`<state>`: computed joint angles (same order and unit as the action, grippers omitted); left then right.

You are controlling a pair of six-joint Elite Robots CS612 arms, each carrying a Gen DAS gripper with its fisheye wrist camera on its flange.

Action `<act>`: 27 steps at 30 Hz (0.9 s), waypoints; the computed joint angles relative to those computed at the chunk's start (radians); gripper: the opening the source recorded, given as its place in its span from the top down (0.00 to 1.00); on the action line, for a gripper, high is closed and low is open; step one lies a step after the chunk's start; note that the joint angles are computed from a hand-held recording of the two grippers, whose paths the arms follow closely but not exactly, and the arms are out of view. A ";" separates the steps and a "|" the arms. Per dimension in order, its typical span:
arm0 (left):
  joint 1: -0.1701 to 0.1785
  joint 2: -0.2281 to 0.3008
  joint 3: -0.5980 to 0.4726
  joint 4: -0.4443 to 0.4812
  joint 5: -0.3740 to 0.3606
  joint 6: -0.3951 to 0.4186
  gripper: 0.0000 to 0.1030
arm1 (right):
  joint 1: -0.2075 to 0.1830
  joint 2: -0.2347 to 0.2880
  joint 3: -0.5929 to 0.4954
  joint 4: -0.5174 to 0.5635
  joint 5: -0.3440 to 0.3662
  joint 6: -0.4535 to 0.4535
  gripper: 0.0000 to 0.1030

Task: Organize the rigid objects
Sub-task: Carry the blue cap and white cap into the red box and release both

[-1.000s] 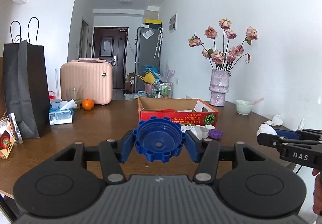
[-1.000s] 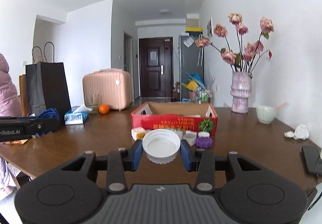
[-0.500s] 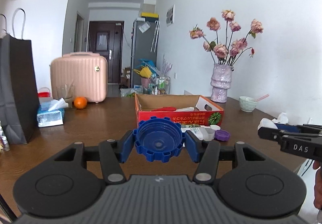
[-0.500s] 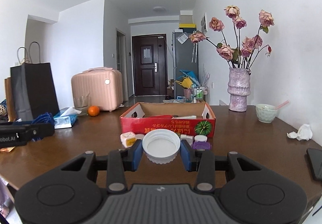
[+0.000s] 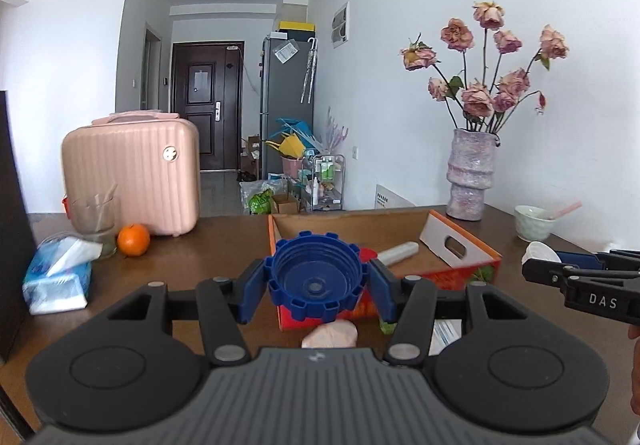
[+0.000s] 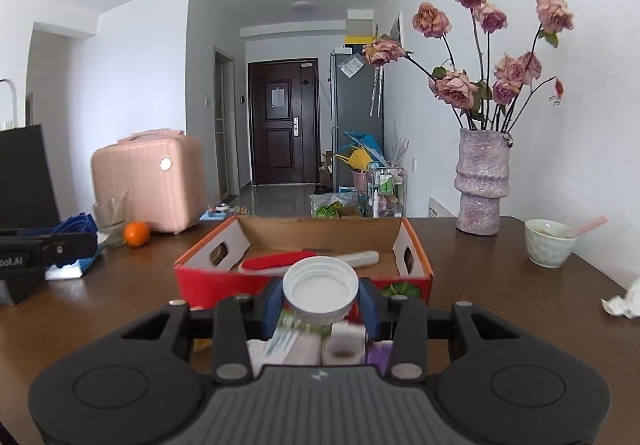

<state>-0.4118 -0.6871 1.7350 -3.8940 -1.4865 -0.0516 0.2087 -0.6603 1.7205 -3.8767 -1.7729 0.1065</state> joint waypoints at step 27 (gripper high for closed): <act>0.054 0.367 -0.940 1.004 -0.123 0.033 0.18 | -0.146 0.373 -0.984 1.101 0.331 0.035 0.44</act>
<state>-0.3583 -0.3204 0.7946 -2.8897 -1.6099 -0.0183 0.0629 -0.2868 0.7364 -2.7755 -1.4421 0.1413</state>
